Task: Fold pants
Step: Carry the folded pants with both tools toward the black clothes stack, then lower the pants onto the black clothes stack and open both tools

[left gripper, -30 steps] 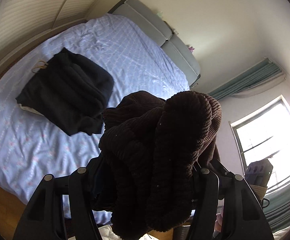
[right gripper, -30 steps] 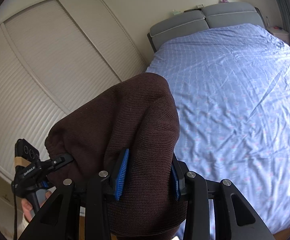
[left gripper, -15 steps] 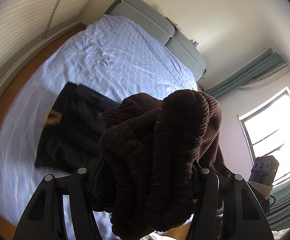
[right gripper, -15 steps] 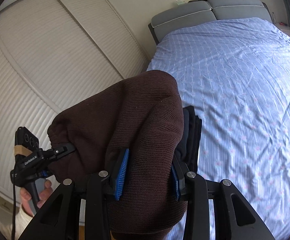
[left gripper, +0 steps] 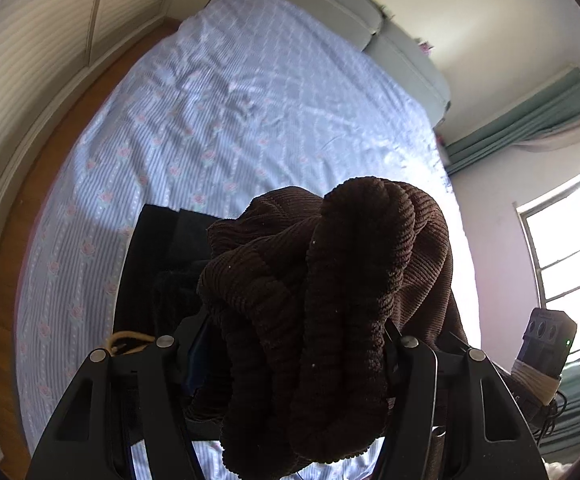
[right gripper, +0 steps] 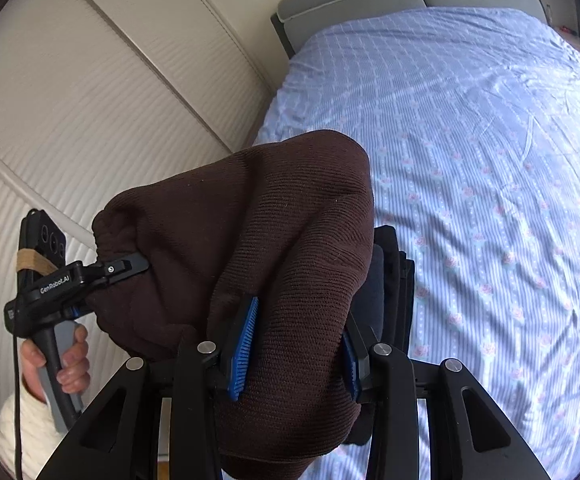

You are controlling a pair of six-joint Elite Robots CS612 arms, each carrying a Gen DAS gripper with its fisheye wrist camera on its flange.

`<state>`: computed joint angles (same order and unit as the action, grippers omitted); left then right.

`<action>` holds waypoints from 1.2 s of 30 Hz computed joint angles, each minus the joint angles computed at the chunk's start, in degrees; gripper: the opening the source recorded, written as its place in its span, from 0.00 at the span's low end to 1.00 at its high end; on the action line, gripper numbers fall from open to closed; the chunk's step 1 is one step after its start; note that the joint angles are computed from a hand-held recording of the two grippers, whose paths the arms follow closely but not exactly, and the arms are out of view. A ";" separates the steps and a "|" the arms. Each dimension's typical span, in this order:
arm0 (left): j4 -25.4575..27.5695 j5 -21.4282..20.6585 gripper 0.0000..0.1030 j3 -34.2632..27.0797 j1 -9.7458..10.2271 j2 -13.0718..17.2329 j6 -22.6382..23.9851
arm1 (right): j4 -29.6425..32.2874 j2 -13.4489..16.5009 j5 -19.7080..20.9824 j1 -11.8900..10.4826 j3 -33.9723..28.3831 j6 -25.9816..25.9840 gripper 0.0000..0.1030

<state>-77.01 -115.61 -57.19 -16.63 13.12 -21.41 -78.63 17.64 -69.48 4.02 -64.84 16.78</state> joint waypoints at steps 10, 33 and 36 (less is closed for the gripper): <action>5.82 8.50 0.87 2.76 -0.62 -1.00 3.94 | 0.98 0.39 -3.53 0.08 3.86 -1.10 0.48; 13.36 17.99 1.00 -9.69 -2.06 3.04 4.16 | 3.62 0.53 -7.94 1.09 2.45 -11.06 0.72; 13.25 20.18 1.00 -13.01 -2.77 3.77 4.39 | 3.41 1.74 -7.84 1.09 -1.28 -11.74 0.72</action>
<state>-63.76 -95.43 -70.21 -19.40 16.89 -17.02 -75.22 19.38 -77.32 5.10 -66.12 5.04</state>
